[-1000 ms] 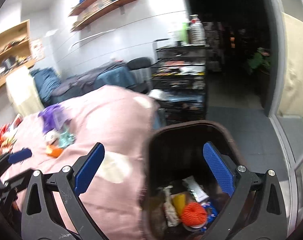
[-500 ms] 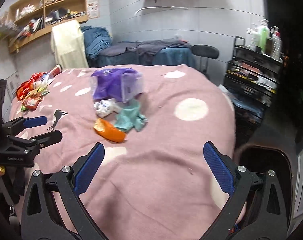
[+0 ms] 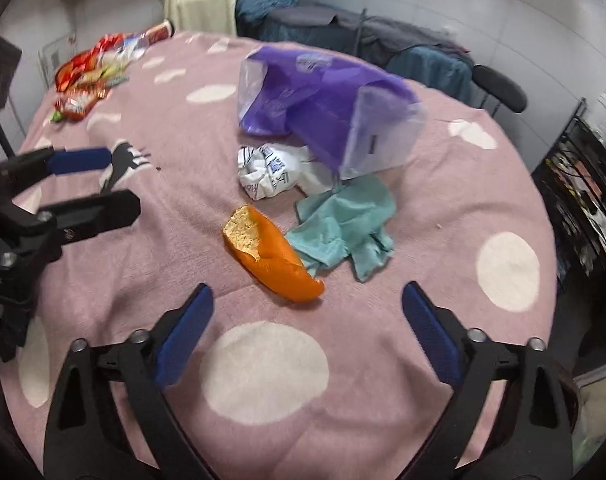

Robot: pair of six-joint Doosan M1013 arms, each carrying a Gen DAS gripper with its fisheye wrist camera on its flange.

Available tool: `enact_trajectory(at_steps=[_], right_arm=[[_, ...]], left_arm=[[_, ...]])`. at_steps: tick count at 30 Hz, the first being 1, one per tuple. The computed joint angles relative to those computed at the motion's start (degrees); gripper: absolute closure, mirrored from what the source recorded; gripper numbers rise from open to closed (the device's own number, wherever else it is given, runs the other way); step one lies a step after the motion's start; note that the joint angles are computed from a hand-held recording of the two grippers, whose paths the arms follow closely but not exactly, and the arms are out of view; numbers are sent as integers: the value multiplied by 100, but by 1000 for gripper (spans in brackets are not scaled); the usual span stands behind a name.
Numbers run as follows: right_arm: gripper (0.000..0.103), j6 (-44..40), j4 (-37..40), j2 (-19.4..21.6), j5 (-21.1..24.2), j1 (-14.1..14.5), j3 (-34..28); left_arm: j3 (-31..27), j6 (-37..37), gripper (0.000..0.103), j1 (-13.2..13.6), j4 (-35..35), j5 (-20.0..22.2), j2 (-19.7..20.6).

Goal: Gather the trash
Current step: 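Grasp the orange peel with the right tool while the left tool grasps the purple wipes pack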

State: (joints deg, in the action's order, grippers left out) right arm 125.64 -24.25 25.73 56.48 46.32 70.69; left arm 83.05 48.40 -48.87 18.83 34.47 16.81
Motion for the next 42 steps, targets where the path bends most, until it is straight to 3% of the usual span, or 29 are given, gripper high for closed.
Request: enact_trajectory(at_steps=[4, 7, 9, 10, 13, 16, 21, 24, 26, 27, 28, 31, 42], right_arm=[[30, -797, 615, 365, 382, -151, -478], [47, -1265, 1076, 586, 650, -243, -754], [61, -1367, 1179, 602, 596, -260, -761], [74, -1362, 1173, 593, 569, -258, -742], [81, -1255, 1141, 489, 312, -250, -567], [82, -1016, 966, 289, -67, -230, -298], [83, -502, 738, -78, -633, -182, 191], [83, 22, 428, -333, -908, -130, 552], [83, 327, 255, -407, -1014, -85, 657], [83, 527, 142, -468, -1086, -67, 738], [83, 778, -21, -540, -1148, -47, 834], [83, 1423, -452, -661, -1233, 5, 1007], [83, 2962, -1412, -1111, -1384, 28, 1632]], left_arm=[[-152, 108, 6, 85, -136, 67, 97], [-303, 128, 6, 91, 23, 138, 187], [-424, 227, 6, 104, 98, 171, 267], [-506, 327, 6, 128, 65, 182, 324], [-695, 547, 6, 212, -142, 167, 458], [-930, 728, 8, 333, -449, 131, 628], [-1272, 1215, 21, 541, -1318, 192, 915], [-1406, 1829, 40, 684, -2288, 218, 1044], [-1391, 2034, 61, 725, -2635, 165, 1049], [-1352, 2138, 67, 733, -2755, 110, 1029], [-1301, 2169, 77, 725, -2763, 49, 998], [-1226, 1986, 91, 678, -2499, -54, 936], [-777, 735, 93, 417, -1221, -615, 559]])
